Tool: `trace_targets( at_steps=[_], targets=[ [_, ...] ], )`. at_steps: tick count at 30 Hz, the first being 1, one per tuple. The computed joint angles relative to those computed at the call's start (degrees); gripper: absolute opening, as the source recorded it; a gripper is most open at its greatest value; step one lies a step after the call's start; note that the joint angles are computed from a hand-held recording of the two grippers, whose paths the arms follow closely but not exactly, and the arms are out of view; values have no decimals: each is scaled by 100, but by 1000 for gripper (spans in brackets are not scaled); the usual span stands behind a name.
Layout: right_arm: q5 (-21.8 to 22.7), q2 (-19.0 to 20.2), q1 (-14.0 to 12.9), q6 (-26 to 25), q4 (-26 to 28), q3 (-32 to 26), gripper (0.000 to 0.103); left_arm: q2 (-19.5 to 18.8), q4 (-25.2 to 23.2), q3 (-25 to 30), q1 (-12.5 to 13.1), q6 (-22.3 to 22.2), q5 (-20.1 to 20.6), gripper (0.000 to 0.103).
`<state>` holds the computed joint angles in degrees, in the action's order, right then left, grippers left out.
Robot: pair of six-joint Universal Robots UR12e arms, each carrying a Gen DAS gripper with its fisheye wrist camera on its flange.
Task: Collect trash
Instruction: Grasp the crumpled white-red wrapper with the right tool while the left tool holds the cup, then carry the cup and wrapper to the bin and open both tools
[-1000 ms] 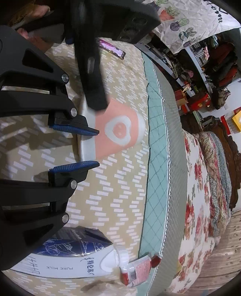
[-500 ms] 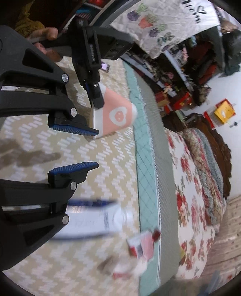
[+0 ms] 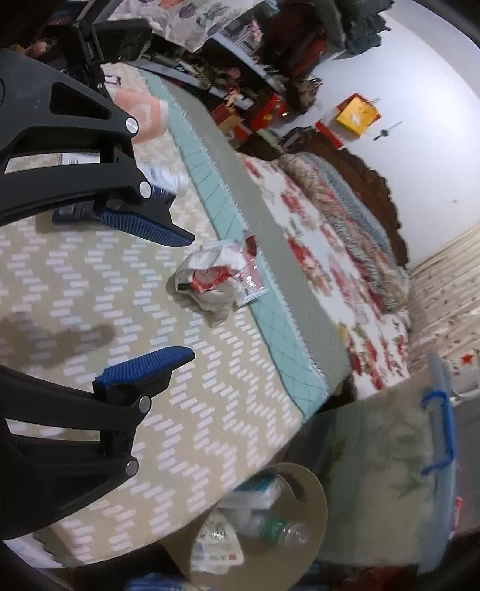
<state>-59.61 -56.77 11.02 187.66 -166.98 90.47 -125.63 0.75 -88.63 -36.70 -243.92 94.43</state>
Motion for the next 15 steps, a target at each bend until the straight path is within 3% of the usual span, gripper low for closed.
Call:
trace_targets(
  at_steps=[6, 10, 11, 15],
  targets=[
    [-334, 353, 247, -942, 735, -662, 64, -10, -43, 27, -3, -60, 11, 11],
    [-763, 629, 391, -1087, 1109, -1085, 64, 15, -84, 14, -3, -66, 29, 11],
    [-749, 678, 391, -1082, 1221, -1151, 53, 18, -100, 22, -6, -59, 38, 11],
    [-425, 631, 305, -1081, 1143, -1031, 43, 10, -151, 81, -19, -2, 35, 11]
  ],
)
